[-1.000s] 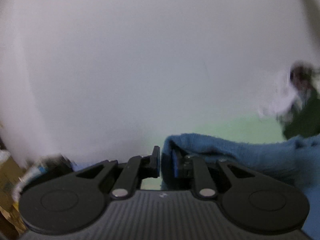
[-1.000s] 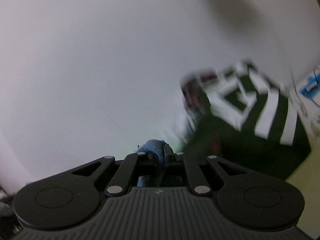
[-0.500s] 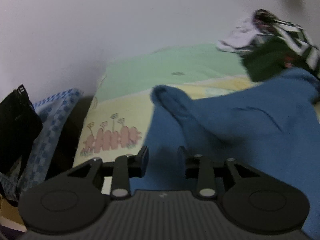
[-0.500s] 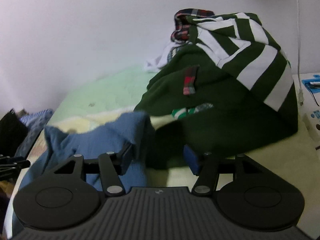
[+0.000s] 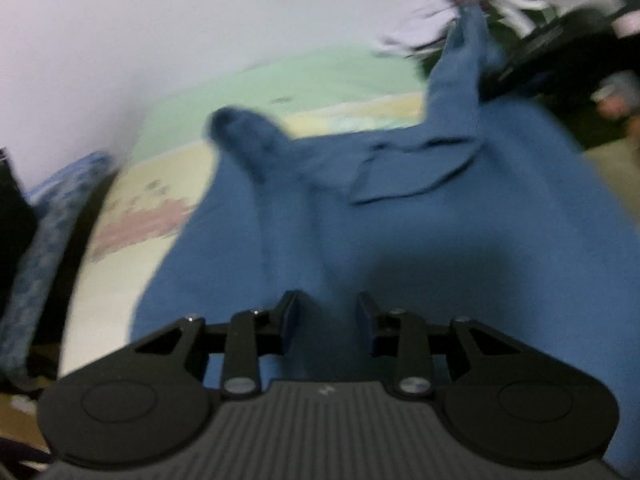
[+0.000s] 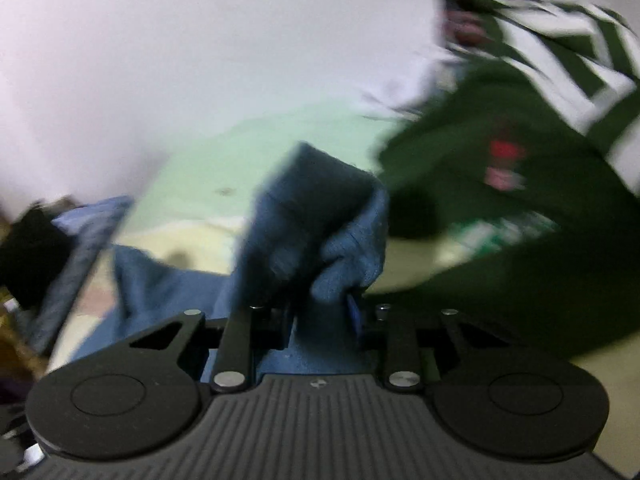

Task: Fold clothes
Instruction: 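Release the sweater with both tools and spread it flat on the bed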

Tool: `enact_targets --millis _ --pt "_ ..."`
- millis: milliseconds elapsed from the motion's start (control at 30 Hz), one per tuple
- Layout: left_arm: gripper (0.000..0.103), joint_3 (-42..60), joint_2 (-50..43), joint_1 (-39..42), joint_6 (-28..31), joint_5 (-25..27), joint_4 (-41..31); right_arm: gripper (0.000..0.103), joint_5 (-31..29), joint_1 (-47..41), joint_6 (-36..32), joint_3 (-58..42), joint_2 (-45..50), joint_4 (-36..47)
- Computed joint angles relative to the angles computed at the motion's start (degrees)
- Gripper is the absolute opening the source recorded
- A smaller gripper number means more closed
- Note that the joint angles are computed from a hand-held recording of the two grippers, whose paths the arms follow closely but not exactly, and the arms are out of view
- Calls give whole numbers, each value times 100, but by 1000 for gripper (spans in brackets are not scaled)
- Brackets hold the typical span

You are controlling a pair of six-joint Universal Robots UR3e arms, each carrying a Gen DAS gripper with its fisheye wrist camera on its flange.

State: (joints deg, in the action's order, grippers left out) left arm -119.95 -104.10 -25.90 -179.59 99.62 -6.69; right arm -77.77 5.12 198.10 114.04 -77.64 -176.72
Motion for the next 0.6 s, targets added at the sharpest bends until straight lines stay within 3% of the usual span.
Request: enact_targets --millis 33,100,200,233,367,467,533,600 --pt "50 -19 -56 33 -18 154 21 32 213 -71 -69 212 -175 -221" --pt "58 -271 88 292 -6 -30 188 36 554 -217 -223 663 -558 -641" --pt "57 -454 199 380 64 -93 355 49 -580 -30 -415 1393 -1306 -648" --pt "57 -491 184 343 61 -64 421 49 -762 -64 -471 1610 -1466 -512" --pt "57 -390 -45 103 17 196 568 41 -304 -584 -524 2222 -1826 268" --pt "57 -339 -126 38 -4 288 636 40 430 -817 -104 2706 -1809 -228" --pt "62 -401 -106 120 -69 204 696 8 457 -398 160 2548 -1601 -490" --pt "66 -503 -73 221 -160 97 784 3 334 182 379 2200 -1327 -683"
